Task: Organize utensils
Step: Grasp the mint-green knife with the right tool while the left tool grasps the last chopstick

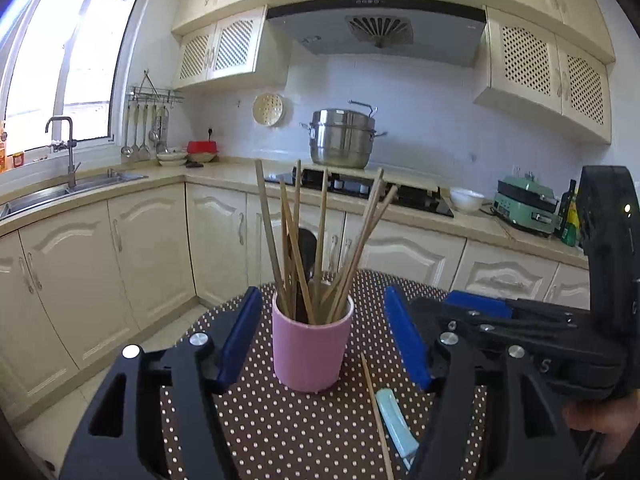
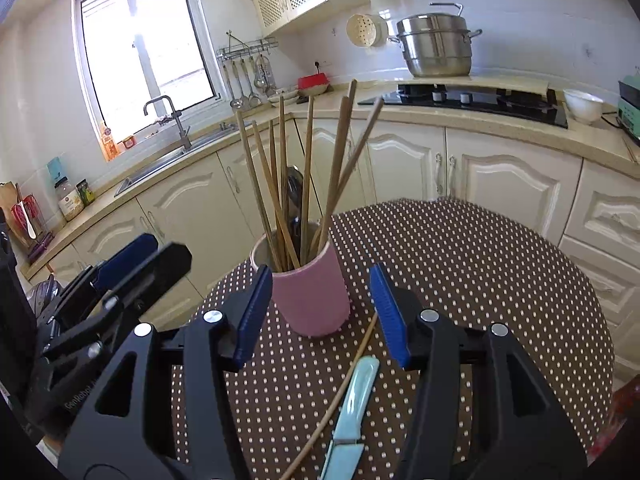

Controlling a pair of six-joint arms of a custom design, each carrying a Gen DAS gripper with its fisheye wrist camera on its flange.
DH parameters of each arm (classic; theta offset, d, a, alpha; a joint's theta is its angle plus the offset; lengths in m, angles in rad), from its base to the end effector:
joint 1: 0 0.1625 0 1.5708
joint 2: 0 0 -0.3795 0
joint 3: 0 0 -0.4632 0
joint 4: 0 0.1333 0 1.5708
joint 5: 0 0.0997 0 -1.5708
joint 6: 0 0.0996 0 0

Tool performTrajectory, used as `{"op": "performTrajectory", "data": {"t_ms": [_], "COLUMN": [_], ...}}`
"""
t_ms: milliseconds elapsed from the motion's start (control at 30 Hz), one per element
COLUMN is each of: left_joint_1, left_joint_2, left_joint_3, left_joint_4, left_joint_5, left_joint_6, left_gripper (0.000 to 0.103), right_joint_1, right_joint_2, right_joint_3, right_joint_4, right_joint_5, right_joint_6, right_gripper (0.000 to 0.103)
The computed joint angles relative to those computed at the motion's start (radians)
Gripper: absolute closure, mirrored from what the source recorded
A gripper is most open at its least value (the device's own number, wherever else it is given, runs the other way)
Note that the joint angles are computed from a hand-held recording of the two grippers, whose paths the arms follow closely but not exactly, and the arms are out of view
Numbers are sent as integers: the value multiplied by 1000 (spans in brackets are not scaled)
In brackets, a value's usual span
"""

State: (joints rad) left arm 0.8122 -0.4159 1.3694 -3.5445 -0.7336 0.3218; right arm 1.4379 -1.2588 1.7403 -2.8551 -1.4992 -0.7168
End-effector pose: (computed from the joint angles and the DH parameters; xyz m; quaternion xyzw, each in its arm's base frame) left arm -0.3478 -0.6683 -0.0118 0.2399 0.7859 -0.5124 0.2496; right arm 0.0507 -0.6805 0.3119 0.2782 -0.8770 0.3693 0.1309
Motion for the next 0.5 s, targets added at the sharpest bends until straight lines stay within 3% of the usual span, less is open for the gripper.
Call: {"op": "performTrajectory", "data": {"t_ms": [67,200,500], "left_joint_1": [-1,0,28], "left_joint_2": [-22,-37,-96], "left_joint_3": [27,66,144], "left_joint_4": [116,208,452], "left_joint_5": [30,81,108], "left_joint_6": [-68,-146,-367], "left_gripper": [33,33,33], "right_joint_1": [-6,-14,-26], "right_joint_2": [-14,-35,12], "right_joint_3": [14,44,64], "right_joint_4": [9,31,104], "right_joint_5": [-18,-76,-330], "right_joint_6": [-3,-19,-64], "right_gripper": [47,45,44]}}
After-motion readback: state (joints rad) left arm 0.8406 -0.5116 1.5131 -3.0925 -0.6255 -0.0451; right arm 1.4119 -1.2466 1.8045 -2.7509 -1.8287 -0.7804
